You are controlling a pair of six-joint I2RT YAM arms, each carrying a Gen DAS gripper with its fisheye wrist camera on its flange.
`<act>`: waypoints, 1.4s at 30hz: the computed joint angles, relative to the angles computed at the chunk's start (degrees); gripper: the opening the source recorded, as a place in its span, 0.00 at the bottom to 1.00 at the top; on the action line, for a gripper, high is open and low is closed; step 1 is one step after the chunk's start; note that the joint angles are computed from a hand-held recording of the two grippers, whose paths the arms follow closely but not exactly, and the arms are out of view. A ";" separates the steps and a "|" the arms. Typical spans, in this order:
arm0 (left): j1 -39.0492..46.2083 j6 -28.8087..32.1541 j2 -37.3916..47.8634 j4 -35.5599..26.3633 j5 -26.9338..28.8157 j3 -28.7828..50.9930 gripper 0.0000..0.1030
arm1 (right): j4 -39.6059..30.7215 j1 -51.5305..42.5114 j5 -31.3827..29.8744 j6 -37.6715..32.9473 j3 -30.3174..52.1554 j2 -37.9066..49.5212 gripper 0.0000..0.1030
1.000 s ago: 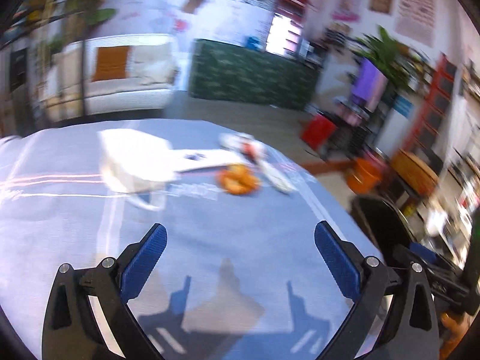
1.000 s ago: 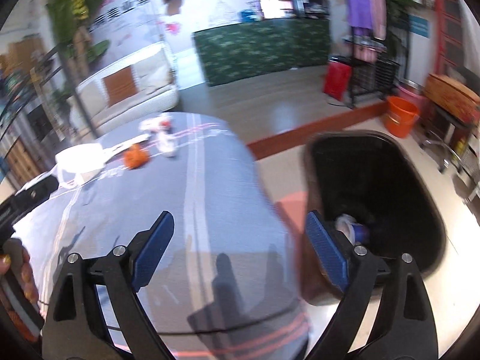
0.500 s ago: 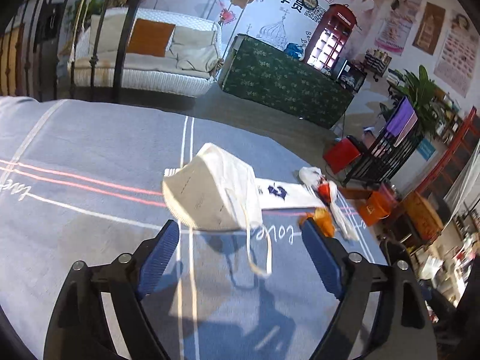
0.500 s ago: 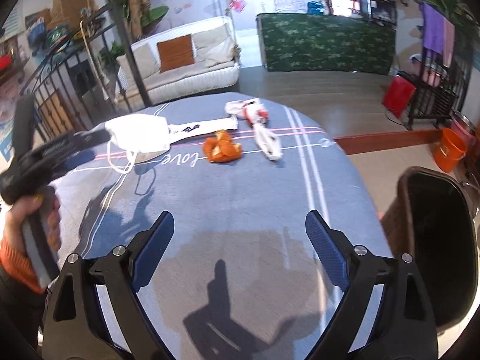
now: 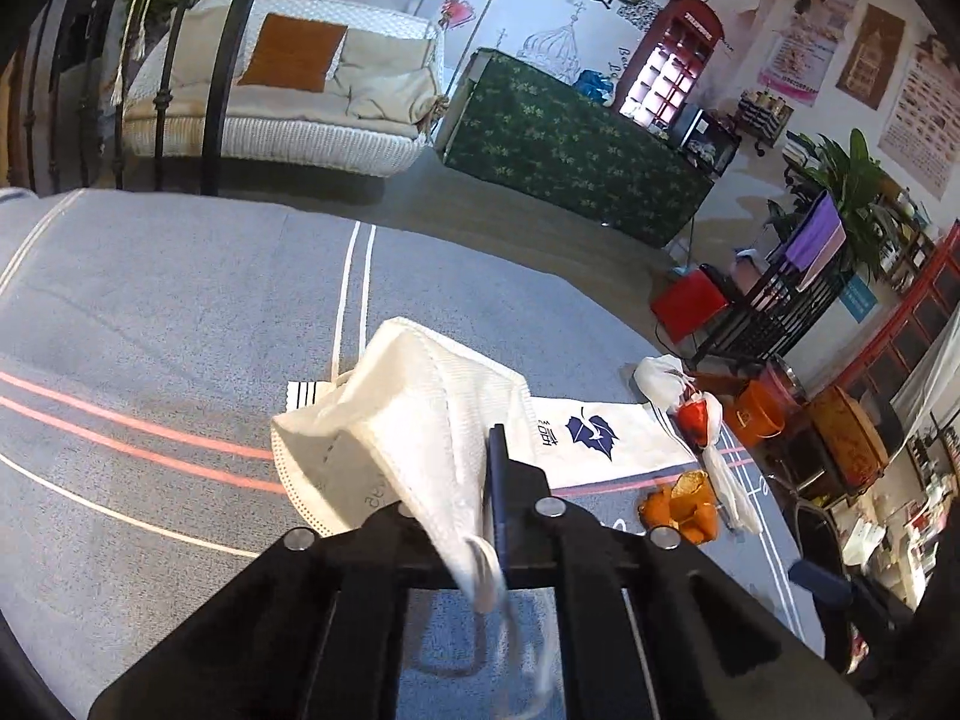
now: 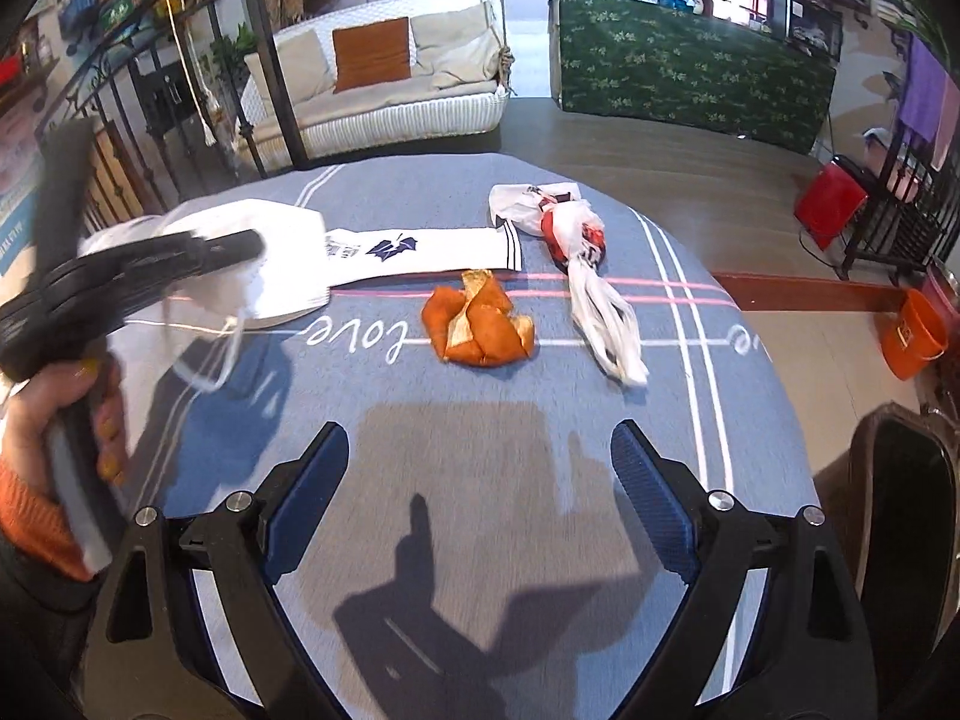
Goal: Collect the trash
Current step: 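Grasp the white face mask with the left gripper while the right gripper grasps the orange peel, then drop the orange peel into the bin with the right gripper while the left gripper drops the mask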
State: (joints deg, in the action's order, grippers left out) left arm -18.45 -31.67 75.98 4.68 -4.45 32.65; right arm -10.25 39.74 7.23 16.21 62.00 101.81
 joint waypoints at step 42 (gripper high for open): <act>-37.04 -16.61 -16.56 -19.73 -30.20 -1.03 0.03 | -0.83 5.23 6.00 3.94 -9.42 -10.68 0.49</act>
